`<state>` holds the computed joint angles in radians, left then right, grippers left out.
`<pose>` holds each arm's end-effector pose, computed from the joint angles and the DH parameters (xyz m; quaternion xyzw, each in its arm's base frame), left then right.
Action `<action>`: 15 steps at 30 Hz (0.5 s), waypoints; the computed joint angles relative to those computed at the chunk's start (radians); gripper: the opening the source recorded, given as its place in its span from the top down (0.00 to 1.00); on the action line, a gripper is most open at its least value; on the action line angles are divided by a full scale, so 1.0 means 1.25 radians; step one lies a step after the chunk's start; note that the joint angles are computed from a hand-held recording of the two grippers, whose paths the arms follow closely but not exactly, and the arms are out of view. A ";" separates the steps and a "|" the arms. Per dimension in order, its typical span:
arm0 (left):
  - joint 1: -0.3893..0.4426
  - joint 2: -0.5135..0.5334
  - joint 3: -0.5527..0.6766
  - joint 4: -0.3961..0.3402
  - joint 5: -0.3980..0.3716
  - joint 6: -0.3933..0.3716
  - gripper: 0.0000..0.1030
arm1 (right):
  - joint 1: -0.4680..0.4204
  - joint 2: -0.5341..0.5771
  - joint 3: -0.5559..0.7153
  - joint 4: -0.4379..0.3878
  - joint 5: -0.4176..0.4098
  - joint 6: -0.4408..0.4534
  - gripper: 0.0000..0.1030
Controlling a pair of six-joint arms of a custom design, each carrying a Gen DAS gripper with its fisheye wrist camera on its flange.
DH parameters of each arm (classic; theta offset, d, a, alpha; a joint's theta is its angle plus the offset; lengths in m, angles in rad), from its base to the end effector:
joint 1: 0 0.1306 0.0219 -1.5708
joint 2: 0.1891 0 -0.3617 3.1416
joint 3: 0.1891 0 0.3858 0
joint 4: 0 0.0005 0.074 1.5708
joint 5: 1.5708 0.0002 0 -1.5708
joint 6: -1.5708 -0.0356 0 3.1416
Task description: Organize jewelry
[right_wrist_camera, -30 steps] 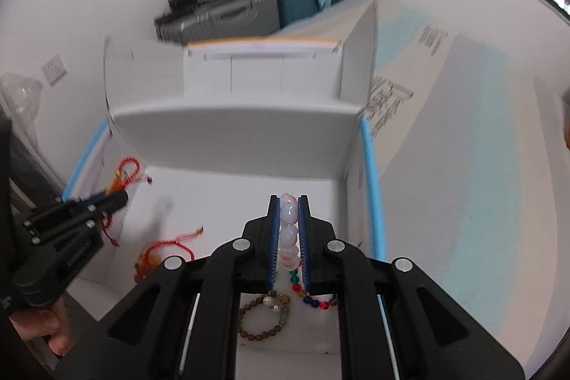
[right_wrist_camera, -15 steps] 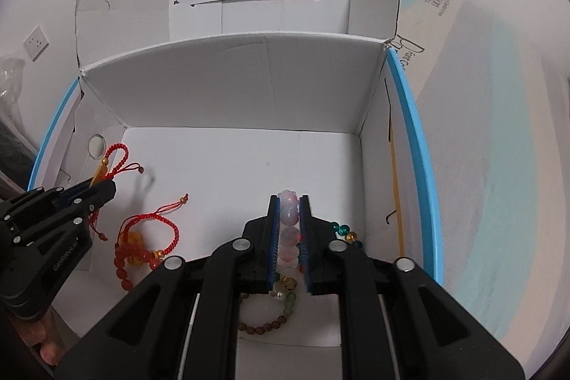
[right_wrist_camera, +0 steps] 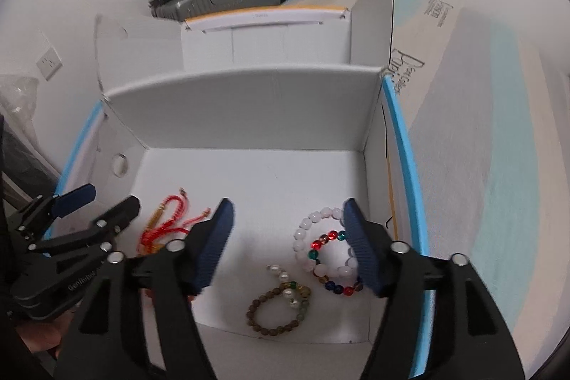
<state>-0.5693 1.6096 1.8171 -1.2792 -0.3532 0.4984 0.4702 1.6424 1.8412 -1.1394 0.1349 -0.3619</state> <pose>0.4548 -0.2770 0.4680 -0.0095 0.9549 0.0228 0.2959 0.4995 0.2479 0.4679 -0.0305 0.9483 0.0663 0.3087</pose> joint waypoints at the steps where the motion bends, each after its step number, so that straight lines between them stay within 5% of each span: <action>1: -0.003 -0.009 -0.006 0.007 -0.013 -0.001 0.19 | 0.002 -0.009 -0.004 0.007 0.011 -0.001 0.31; 6: -0.010 -0.065 -0.045 0.047 -0.027 -0.001 0.08 | 0.016 -0.066 -0.042 0.045 0.068 -0.010 0.09; 15: -0.052 -0.159 -0.124 0.086 -0.067 0.000 0.06 | 0.064 -0.163 -0.122 0.072 0.198 -0.024 0.07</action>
